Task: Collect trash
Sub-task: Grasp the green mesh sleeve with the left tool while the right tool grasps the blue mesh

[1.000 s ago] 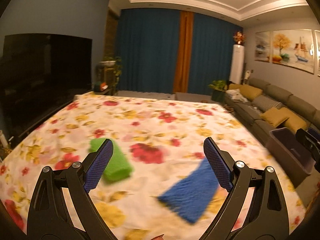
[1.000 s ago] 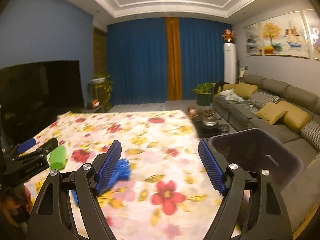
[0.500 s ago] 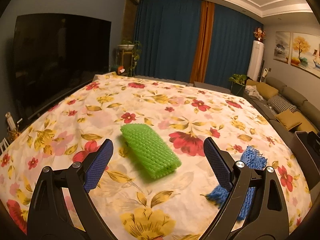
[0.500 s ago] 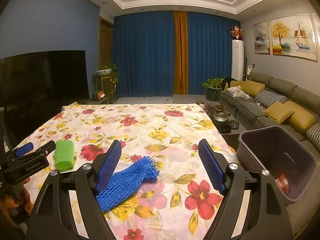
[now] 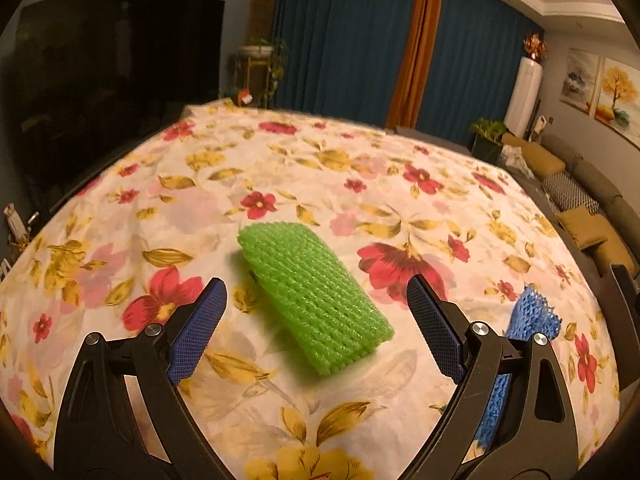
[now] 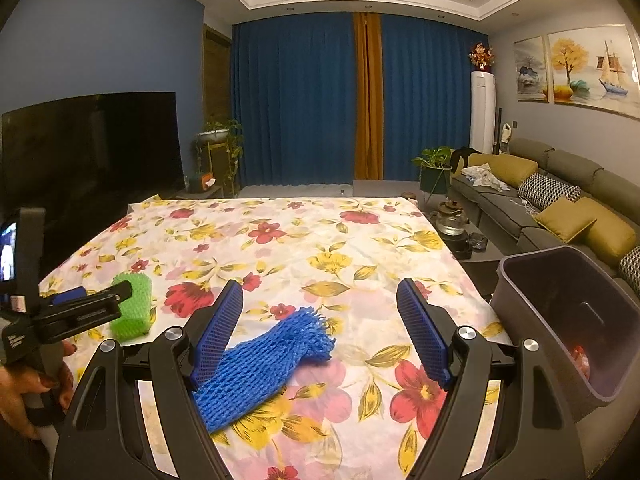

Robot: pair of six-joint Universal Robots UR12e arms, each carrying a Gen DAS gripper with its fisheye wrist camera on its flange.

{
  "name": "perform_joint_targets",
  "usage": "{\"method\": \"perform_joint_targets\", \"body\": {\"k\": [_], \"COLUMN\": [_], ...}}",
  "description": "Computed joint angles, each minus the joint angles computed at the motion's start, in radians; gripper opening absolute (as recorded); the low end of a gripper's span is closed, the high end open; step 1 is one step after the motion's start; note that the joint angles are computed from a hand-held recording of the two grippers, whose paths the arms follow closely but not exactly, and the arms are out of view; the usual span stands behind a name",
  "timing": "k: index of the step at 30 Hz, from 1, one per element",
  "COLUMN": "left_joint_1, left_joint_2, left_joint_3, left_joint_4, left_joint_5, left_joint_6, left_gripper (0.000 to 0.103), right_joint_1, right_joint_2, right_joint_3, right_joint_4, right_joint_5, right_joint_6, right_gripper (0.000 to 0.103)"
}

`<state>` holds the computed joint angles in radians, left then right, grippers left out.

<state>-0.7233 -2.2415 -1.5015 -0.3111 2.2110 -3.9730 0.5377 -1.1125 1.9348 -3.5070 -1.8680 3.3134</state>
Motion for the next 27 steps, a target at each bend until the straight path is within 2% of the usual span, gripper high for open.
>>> {"method": "perform_joint_targets", "body": {"k": [7, 13, 16, 18, 21, 27], "left_joint_1": [0.033, 0.042, 0.046, 0.049, 0.047, 0.041], "left_joint_2": [0.002, -0.002, -0.002, -0.002, -0.004, 0.004], "left_joint_3": [0.010, 0.013, 0.006, 0.001, 0.002, -0.025], "left_joint_4": [-0.083, -0.085, -0.053, -0.029, -0.009, 0.061], "left_joint_5": [-0.136, -0.187, -0.216, -0.239, -0.242, -0.216], "left_joint_6": [-0.033, -0.018, -0.002, 0.014, 0.034, 0.050], "left_gripper": [0.070, 0.052, 0.039, 0.025, 0.013, 0.011], "right_joint_1": [0.006, 0.012, 0.014, 0.015, 0.014, 0.012], "right_joint_2": [0.009, 0.015, 0.015, 0.016, 0.016, 0.024], "right_joint_3": [-0.016, -0.024, -0.026, -0.027, -0.029, -0.047], "right_joint_4": [0.025, 0.040, 0.051, 0.059, 0.078, 0.143], "right_joint_5": [0.003, 0.004, 0.008, 0.011, 0.019, 0.037], "right_joint_6": [-0.010, -0.016, -0.018, -0.019, -0.016, -0.009], "right_gripper": [0.077, 0.077, 0.077, 0.077, 0.077, 0.077]}}
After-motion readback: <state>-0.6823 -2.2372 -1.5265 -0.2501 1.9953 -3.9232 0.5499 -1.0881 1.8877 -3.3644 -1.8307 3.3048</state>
